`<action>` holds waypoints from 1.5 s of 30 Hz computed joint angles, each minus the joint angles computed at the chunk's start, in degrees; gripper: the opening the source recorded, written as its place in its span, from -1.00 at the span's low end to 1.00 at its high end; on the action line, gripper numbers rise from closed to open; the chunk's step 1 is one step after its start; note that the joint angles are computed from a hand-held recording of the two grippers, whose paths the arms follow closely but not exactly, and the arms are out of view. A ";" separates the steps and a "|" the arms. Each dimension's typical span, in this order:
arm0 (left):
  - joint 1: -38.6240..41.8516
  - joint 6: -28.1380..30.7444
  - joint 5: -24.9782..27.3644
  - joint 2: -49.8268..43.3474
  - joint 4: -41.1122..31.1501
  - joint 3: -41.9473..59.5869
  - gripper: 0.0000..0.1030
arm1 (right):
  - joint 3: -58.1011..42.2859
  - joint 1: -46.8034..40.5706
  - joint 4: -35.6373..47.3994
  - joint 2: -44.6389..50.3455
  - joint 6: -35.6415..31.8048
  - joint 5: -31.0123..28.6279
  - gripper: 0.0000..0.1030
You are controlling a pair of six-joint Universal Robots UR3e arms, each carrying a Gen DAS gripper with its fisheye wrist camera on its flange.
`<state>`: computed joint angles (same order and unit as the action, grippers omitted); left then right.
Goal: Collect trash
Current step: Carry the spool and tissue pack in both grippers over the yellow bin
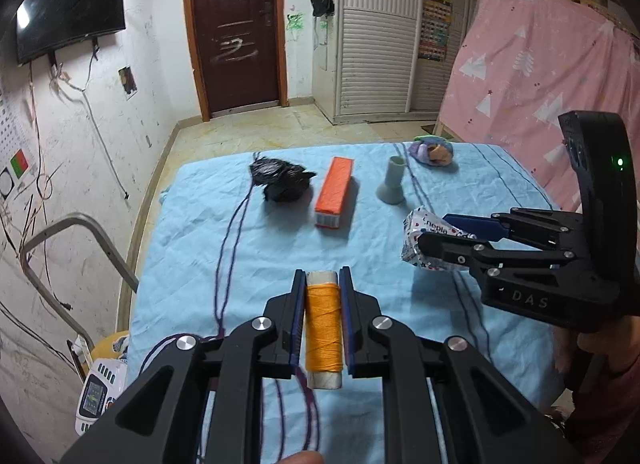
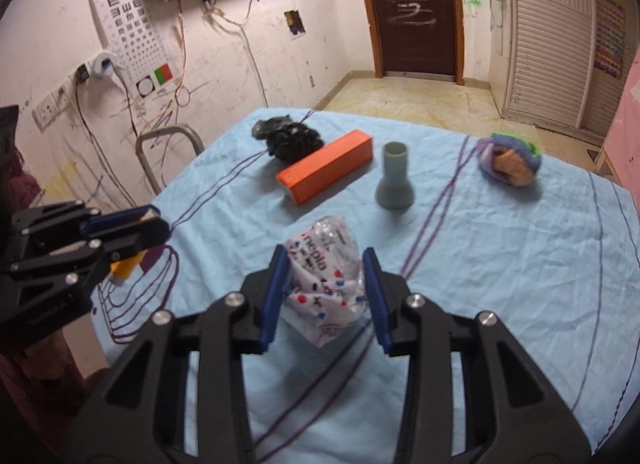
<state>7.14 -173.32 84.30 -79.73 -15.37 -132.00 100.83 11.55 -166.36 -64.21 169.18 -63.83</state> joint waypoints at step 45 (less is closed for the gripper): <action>-45.09 -7.82 16.01 -66.74 -39.25 102.74 -0.85 | 35.24 -67.91 10.80 -26.30 -26.63 27.81 -0.29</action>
<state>-37.95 -181.14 100.32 -146.48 -54.62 -29.26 136.07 -56.36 -155.56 -90.52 142.55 -36.02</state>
